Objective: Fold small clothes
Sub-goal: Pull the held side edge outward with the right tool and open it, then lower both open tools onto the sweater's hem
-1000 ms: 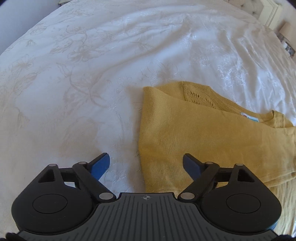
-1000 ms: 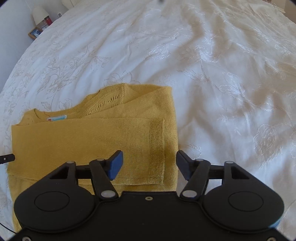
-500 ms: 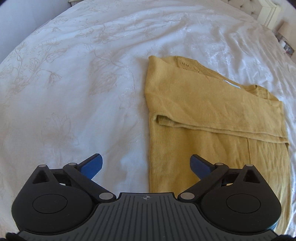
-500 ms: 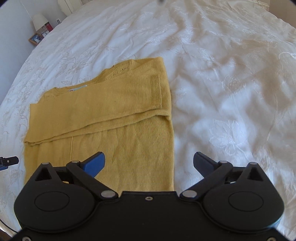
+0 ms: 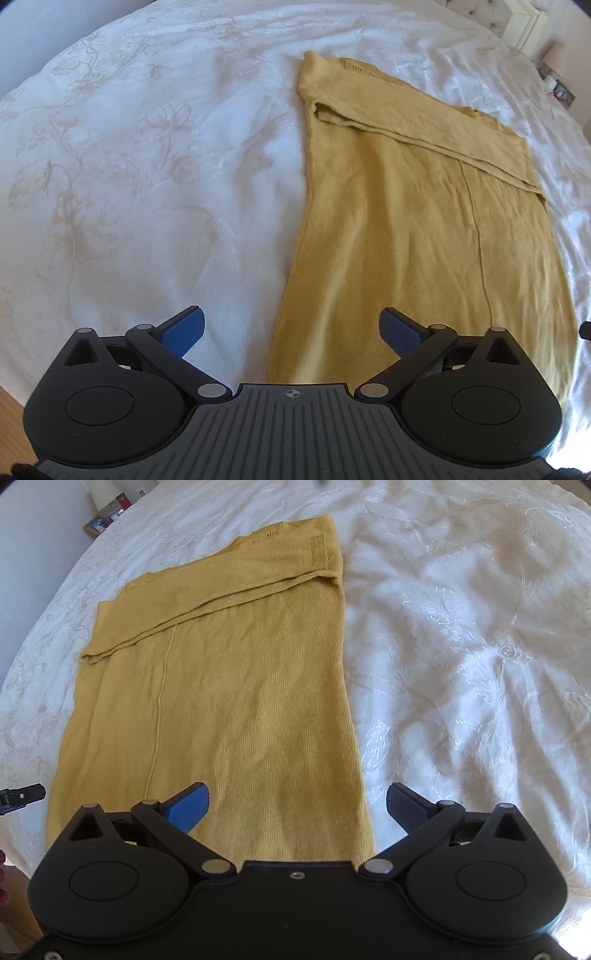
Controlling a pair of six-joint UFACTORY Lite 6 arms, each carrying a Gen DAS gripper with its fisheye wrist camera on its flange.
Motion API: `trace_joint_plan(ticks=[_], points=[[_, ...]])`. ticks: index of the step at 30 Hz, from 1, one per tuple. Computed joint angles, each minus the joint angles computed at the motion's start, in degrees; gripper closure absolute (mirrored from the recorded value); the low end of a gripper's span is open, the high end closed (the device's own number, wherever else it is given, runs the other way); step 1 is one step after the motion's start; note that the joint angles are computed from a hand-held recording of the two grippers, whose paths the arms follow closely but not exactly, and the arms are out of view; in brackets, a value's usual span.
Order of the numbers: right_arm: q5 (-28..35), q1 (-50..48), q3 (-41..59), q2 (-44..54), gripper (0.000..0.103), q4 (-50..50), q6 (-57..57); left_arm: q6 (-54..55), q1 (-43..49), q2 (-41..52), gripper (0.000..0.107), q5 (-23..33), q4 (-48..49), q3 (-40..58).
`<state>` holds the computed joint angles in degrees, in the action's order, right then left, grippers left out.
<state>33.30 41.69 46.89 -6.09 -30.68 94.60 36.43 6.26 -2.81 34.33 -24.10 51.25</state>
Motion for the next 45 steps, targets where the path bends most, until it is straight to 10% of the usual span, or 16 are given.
trace_joint_plan(ticks=[16, 45], points=[[3.88, 18.28, -15.33, -13.93, 0.001, -10.05, 24.11, 15.62, 7.21, -22.45, 0.004, 3.97, -5.85, -19.65], [-18.28, 1.85, -13.89, -0.23, 0.000, 6.95, -4.88, 14.59, -0.62, 1.84, 0.004, -5.00, -7.99, -13.71]])
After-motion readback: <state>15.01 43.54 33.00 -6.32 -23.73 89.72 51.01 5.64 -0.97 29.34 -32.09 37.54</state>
